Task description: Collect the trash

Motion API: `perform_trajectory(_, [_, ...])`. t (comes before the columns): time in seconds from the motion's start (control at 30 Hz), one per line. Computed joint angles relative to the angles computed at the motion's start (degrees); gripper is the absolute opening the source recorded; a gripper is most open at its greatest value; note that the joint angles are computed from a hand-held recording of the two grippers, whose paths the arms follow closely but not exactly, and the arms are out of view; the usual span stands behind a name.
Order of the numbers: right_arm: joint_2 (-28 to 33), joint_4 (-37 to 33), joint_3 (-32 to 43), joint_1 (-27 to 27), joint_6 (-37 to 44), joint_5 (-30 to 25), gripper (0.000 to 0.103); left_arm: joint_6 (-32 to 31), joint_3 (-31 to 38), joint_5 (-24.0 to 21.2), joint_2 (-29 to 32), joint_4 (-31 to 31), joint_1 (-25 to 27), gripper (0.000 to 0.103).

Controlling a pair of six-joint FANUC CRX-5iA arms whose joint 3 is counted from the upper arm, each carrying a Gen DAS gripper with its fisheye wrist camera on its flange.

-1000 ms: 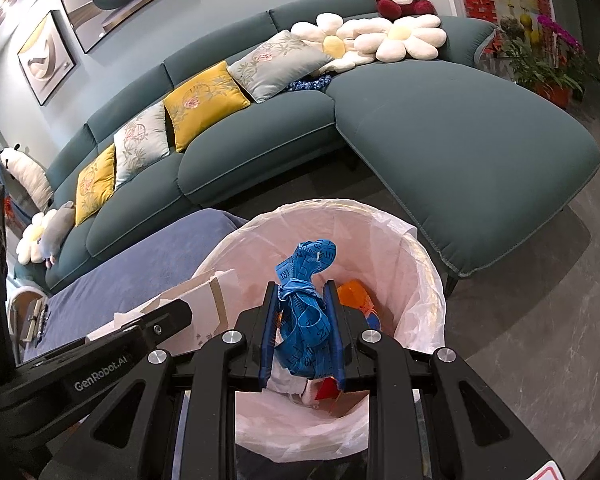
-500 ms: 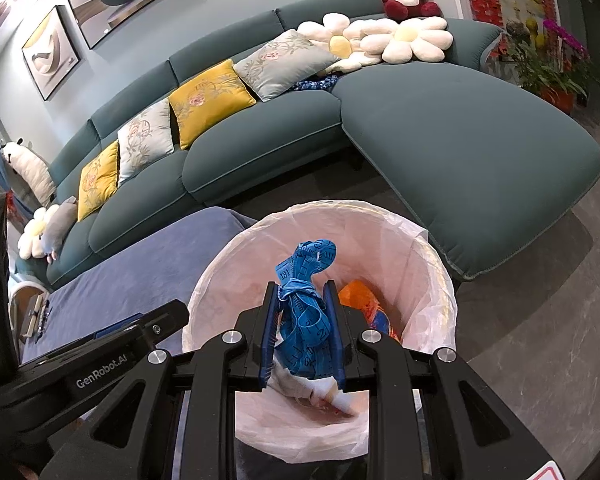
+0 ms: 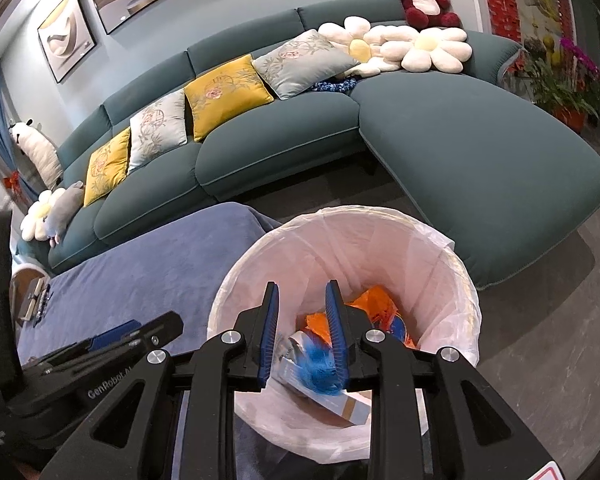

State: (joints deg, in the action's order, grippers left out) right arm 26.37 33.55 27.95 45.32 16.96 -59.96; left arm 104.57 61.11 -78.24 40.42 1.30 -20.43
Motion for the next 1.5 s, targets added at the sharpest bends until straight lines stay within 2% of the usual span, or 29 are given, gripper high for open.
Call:
perform_trajectory(0.17, [1.1,-1.2,2.7,0.5,2.5,-1.2,0.026,0.1,-3.8,1.2,-2.3,-0.7,0.3,0.050])
perform_trajectory(0.3, [1.1,-0.5,2.8,1.4,2.9,-1.8,0.032,0.0,-6.9,2.4,-4.2,-1.3,0.4,0.050])
perform_trajectory(0.37, [0.8,-2.4,2.9,1.4,3.4,-1.4,0.034,-0.4,-7.7,2.2,-4.7,-0.4,0.8,0.050])
perform_trajectory(0.47, [1.6,-3.0,4.9,1.7,4.7,-3.9,0.034,-0.5,-9.1,2.2,-5.6,-0.5,0.9,0.050])
perform_trajectory(0.6, [1.9,-1.1,5.5,2.7,4.8,-6.0,0.046,-1.5,-10.5,2.5,-6.9,-2.9,0.3,0.050])
perform_trajectory(0.7, [1.7,-1.6,5.6,3.4,5.2,-7.2,0.050,-1.5,-12.5,3.3,-8.6,-4.3,0.1,0.051])
perform_trajectory(0.8, [1.6,-0.6,5.6,4.3,5.3,-8.6,0.059,-0.9,-14.3,4.2,-10.1,-5.6,-0.1,0.062])
perform_trajectory(0.97, [1.3,0.8,5.9,5.6,6.1,-10.8,0.067,-1.1,-15.6,4.6,-11.7,-6.3,0.1,0.063])
perform_trajectory(1.03, [1.9,2.2,6.9,6.3,6.7,-12.7,0.074,-1.1,-16.0,4.7,-12.2,-7.1,-0.1,0.068])
perform_trajectory(1.13, [1.4,2.8,6.4,6.8,6.5,-13.4,0.079,-1.1,-16.3,4.6,-12.9,-8.0,-0.3,0.074])
perform_trajectory(1.3, [1.5,1.5,7.3,7.1,6.7,-15.3,0.084,-1.3,-17.3,3.5,-13.8,-8.8,-0.4,0.078])
perform_trajectory(1.4, [1.8,2.3,7.3,7.7,7.3,-16.2,0.085,-1.2,-18.0,3.1,-14.5,-10.1,-0.6,0.085])
perform_trajectory(1.5, [2.2,2.3,7.8,8.2,7.6,-17.4,0.087,-1.0,-18.8,2.9,-15.1,-10.5,-0.6,0.087])
